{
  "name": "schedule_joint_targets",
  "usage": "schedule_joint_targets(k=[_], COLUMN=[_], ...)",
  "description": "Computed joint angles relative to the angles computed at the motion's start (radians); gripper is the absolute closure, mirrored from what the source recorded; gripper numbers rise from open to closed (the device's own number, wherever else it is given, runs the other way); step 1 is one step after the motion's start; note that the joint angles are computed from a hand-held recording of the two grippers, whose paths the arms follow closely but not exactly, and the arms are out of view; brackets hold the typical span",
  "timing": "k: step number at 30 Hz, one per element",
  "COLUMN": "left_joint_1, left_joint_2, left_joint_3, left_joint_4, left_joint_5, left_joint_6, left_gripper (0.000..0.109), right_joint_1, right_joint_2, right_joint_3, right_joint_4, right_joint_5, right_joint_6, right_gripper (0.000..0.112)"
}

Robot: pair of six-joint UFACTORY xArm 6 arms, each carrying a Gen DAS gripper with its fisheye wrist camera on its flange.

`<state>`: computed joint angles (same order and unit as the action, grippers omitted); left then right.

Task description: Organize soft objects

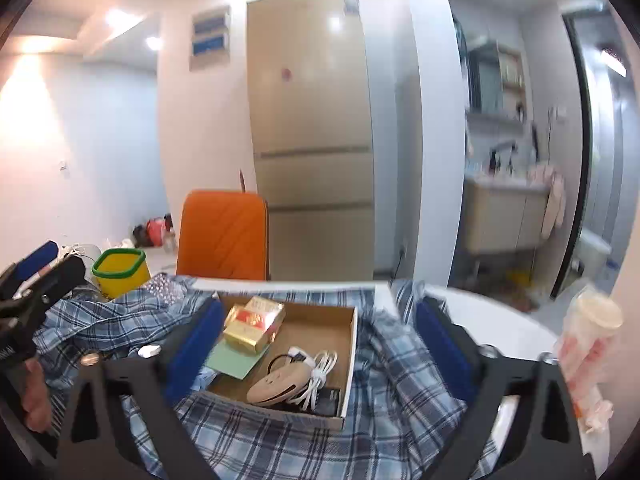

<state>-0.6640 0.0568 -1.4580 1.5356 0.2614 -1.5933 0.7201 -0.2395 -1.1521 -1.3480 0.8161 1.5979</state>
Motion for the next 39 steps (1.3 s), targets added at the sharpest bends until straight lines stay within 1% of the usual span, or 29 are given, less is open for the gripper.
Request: schedule_joint_targets(k=[3, 5, 7, 8, 11, 14, 16, 19, 22, 25, 27, 30, 32, 39], left_joint_1=[-0.014, -0.030, -0.053, -0.066, -0.085, -0.093, -0.101, -0.108, -0.115, -0.136, -0.131, -0.131, -0.136, -0.182], left_joint_2=[-0.060, -0.097, -0.138, -0.157, -0.194, -0.218, -0.226, -0.230, -0.232, -0.237, -0.235, -0.242, -0.235, -0.248], left_joint_3=[0.066, 0.108, 0.160, 0.186, 0.245, 0.283, 0.306, 0.332, 0.351, 0.383, 0.383, 0.393, 0.391, 0.414], left_joint_4=[0.094, 0.208, 0.314, 0.345, 0.398, 0.446, 0.484, 0.504, 0.526, 0.553, 0.532, 0.532, 0.511, 0.538], left_joint_5=[0.024, 0.052, 0.090, 0.111, 0.129, 0.133, 0.150, 0.162, 0.182, 0.261, 0.251, 0.262, 0.265, 0.339], left_joint_6=[-0.074, -0.184, -0.270, -0.290, -0.331, -0.395, -0.439, -0.460, -0.477, -0.507, -0.500, -0.515, -0.485, -0.455], left_gripper=[0.006, 0.006, 0.006, 0.006, 0.006, 0.006, 0.006, 0.006, 0.006, 0.006, 0.006, 0.006, 0.006, 0.006], right_joint_1=[0.057, 0.095, 0.114, 0.121, 0.169, 0.195, 0.227, 0.275, 0.299, 0.329, 0.334, 0.345, 0.345, 0.344], right_joint_2=[-0.023, -0.023, -0.036, -0.042, -0.059, -0.067, -0.059, -0.047, -0.036, -0.016, -0.009, -0.005, -0.004, -0.017], right_joint_3=[0.039, 0.047, 0.067, 0.075, 0.102, 0.120, 0.122, 0.139, 0.153, 0.157, 0.160, 0.165, 0.168, 0.184], right_joint_4=[-0.111, -0.118, -0.130, -0.136, -0.164, -0.195, -0.204, -0.259, -0.280, -0.285, -0.290, -0.310, -0.318, -0.320], right_joint_5=[0.063, 0.125, 0.136, 0.137, 0.186, 0.199, 0.250, 0.325, 0.357, 0.409, 0.411, 0.421, 0.414, 0.417], right_joint_6=[0.098, 0.131, 0.163, 0.175, 0.221, 0.235, 0.239, 0.263, 0.273, 0.291, 0.289, 0.291, 0.293, 0.319], right_gripper=[0.009, 0.009, 0.009, 0.009, 0.009, 0.009, 0.009, 0.009, 0.009, 0.009, 0.009, 0.009, 0.009, 0.009])
